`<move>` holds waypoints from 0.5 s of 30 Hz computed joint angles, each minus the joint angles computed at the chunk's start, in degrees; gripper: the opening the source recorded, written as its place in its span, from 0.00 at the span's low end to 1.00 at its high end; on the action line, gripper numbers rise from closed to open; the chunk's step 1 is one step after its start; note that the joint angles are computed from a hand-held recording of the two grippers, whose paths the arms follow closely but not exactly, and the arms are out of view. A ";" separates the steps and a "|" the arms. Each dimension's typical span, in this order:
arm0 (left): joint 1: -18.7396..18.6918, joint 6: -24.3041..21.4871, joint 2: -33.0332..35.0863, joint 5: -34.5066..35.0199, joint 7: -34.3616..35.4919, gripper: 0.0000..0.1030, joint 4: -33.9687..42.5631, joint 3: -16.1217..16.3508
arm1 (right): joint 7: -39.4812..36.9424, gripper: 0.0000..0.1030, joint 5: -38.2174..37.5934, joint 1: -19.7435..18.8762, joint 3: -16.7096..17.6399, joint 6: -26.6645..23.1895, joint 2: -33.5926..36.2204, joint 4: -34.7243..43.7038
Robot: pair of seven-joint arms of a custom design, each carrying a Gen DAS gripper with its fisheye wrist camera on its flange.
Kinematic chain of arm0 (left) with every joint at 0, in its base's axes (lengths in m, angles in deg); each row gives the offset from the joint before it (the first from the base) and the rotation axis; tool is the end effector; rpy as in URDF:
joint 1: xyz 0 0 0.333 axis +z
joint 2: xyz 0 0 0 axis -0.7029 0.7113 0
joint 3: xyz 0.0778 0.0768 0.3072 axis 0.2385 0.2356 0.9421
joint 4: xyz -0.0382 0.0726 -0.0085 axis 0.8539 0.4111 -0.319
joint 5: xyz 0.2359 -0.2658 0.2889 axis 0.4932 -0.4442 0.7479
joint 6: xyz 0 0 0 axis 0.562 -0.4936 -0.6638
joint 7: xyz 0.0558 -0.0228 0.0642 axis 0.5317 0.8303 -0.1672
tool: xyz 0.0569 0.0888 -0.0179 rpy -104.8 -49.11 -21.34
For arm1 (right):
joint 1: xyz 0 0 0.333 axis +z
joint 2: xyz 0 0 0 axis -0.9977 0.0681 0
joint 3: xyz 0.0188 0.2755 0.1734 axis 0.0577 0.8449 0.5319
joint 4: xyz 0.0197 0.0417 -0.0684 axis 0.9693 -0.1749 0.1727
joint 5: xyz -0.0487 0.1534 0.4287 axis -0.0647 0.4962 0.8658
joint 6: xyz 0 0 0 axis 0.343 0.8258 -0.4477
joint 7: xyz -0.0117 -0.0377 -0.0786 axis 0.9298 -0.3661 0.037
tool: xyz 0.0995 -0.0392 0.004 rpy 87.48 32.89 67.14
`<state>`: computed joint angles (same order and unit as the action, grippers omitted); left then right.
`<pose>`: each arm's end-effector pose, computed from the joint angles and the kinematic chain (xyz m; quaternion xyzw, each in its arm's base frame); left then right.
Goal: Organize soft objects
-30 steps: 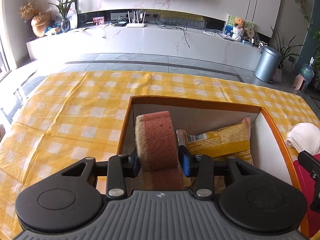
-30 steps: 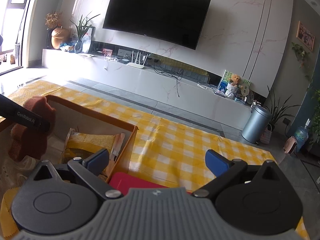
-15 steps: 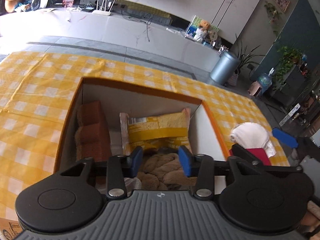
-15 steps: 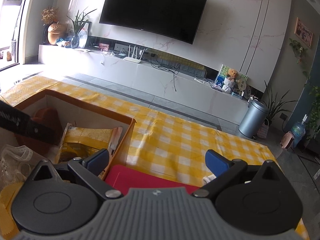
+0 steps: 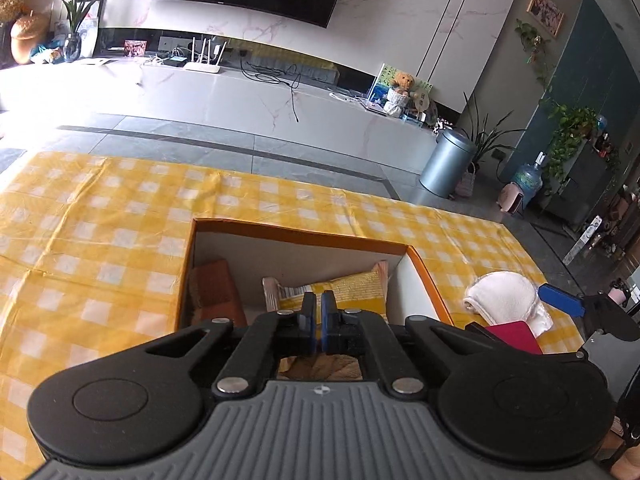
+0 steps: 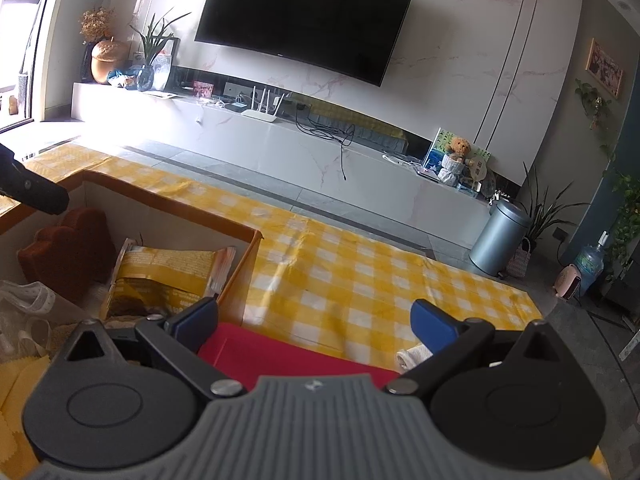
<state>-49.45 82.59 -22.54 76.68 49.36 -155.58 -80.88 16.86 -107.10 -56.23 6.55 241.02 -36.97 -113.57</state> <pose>0.6354 -0.1682 0.5966 -0.7233 0.5355 -0.3758 0.2208 0.6996 0.3582 0.5789 -0.7679 0.4060 -0.3564 0.3443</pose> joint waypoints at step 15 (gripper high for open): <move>-0.17 -9.99 2.64 6.36 -5.04 0.01 3.75 0.03 | -3.45 0.97 2.70 -0.79 1.10 -0.13 -0.23 -0.50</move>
<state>-49.62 72.60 -19.90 83.04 44.33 -151.83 -80.86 13.41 -104.40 -57.02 7.65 240.89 -37.20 -114.07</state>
